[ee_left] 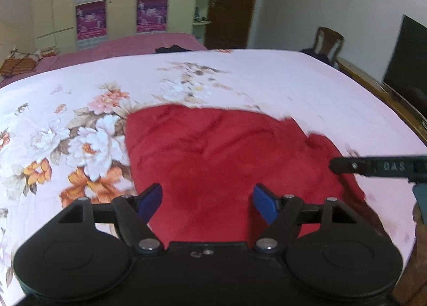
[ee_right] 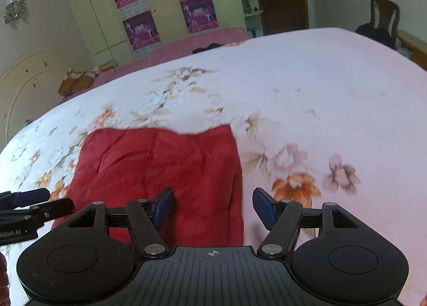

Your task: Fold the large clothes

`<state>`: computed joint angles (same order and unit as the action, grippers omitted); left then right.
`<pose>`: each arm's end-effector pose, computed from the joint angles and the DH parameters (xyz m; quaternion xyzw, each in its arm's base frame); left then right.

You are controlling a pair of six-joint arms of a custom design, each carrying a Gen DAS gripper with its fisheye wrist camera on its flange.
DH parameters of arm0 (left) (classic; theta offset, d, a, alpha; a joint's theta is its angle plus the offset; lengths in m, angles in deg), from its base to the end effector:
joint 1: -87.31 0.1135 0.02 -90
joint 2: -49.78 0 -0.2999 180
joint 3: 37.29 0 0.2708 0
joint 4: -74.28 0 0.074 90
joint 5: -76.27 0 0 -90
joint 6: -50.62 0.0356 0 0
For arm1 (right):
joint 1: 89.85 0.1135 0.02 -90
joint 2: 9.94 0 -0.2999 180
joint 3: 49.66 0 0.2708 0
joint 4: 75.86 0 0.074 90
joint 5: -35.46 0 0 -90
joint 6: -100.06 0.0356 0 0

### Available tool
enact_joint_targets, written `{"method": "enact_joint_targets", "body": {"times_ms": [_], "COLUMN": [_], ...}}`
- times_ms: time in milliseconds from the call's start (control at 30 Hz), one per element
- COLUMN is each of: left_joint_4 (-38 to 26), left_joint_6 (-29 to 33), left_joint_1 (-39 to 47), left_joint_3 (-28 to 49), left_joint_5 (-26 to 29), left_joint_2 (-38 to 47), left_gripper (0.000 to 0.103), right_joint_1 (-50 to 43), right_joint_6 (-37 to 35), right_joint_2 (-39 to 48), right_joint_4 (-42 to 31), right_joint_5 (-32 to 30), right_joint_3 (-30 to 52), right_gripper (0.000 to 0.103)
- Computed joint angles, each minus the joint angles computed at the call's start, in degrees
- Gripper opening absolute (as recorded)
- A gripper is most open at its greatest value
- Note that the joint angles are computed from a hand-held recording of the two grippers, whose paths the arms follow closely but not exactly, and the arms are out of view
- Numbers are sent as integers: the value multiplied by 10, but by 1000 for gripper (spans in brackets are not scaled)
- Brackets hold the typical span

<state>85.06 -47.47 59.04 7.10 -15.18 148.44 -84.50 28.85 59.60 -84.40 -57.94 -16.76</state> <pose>0.2671 -0.1426 0.1147 0.1560 0.9053 -0.1121 0.3787 0.2086 0.0217 0.1552 0.0969 0.9190 0.1065 0.3669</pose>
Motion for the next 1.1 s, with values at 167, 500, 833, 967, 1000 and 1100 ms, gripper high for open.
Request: {"method": "enact_joint_targets", "body": {"times_ms": [167,500,833,967,1000,1100], "left_joint_4": [29,41,11,-1,-3,9], "left_joint_6": [23,76,57,69,78,103], "left_joint_1": [-6,34,49,44,39,26], "left_joint_3": [-42,-46,-50,-77,-86,-106], "left_joint_5": [3,56,83,105,111,113], "left_joint_2": [2,38,9,-39,-49,-56], "left_gripper": [75,75,73,73,73,73], "right_joint_1": [27,46,121,138,140,161], "right_joint_6": [32,108,160,178,182,207], "right_joint_2": [-65,-97,-176,-237,-243,-238], "right_joint_4": [-51,-79,-140,-202,-211,-228], "right_joint_5": [3,-36,49,70,74,82], "right_joint_3": [-29,-79,-94,-91,-91,-87], "right_gripper": [66,59,59,59,59,59]}}
